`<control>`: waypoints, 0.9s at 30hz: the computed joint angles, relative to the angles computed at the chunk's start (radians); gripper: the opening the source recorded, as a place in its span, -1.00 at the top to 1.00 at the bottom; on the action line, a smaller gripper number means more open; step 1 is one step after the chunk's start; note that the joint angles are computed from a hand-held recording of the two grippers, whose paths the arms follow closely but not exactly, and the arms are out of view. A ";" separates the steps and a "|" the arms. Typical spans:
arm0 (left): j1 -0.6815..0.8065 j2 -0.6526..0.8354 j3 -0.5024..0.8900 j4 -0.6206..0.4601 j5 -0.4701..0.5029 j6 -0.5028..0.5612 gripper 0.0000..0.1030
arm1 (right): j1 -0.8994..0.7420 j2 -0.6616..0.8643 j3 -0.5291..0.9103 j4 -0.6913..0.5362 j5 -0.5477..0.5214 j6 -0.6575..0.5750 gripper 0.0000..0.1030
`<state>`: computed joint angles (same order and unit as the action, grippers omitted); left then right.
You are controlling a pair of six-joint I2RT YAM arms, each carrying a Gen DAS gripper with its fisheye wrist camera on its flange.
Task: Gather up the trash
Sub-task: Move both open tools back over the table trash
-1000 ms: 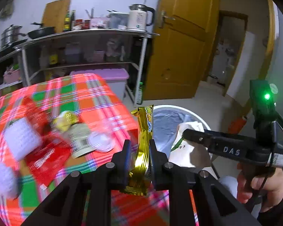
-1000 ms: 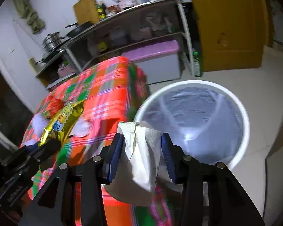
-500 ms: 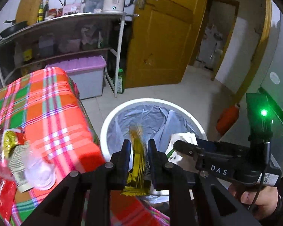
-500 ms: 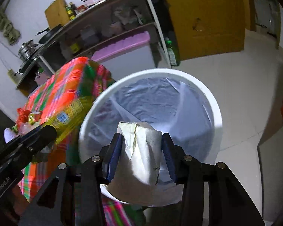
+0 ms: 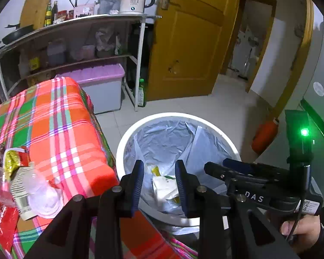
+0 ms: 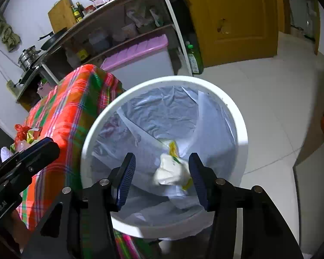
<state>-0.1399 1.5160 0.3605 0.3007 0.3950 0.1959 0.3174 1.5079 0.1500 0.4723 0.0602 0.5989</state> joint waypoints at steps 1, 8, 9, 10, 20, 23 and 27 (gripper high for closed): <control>0.011 -0.031 -0.014 -0.006 0.002 0.001 0.43 | 0.008 -0.027 -0.007 -0.016 0.007 0.002 -0.02; 0.140 -0.290 -0.095 -0.137 0.062 0.047 0.43 | 0.155 -0.319 -0.015 -0.251 0.112 0.064 -0.02; 0.165 -0.332 -0.103 -0.168 0.073 0.059 0.43 | 0.183 -0.345 -0.010 -0.278 0.128 0.076 -0.02; 0.190 -0.367 -0.110 -0.194 0.087 0.071 0.43 | 0.221 -0.378 -0.003 -0.316 0.153 0.089 -0.02; 0.564 -0.683 -0.128 -0.541 0.270 0.290 0.43 | 0.576 -0.481 0.099 -0.503 0.380 0.215 -0.04; 0.690 -0.691 -0.116 -0.617 0.335 0.384 0.43 | 0.664 -0.443 0.138 -0.509 0.434 0.233 -0.07; 0.859 -0.643 -0.094 -0.692 0.405 0.529 0.43 | 0.750 -0.368 0.183 -0.476 0.454 0.244 -0.07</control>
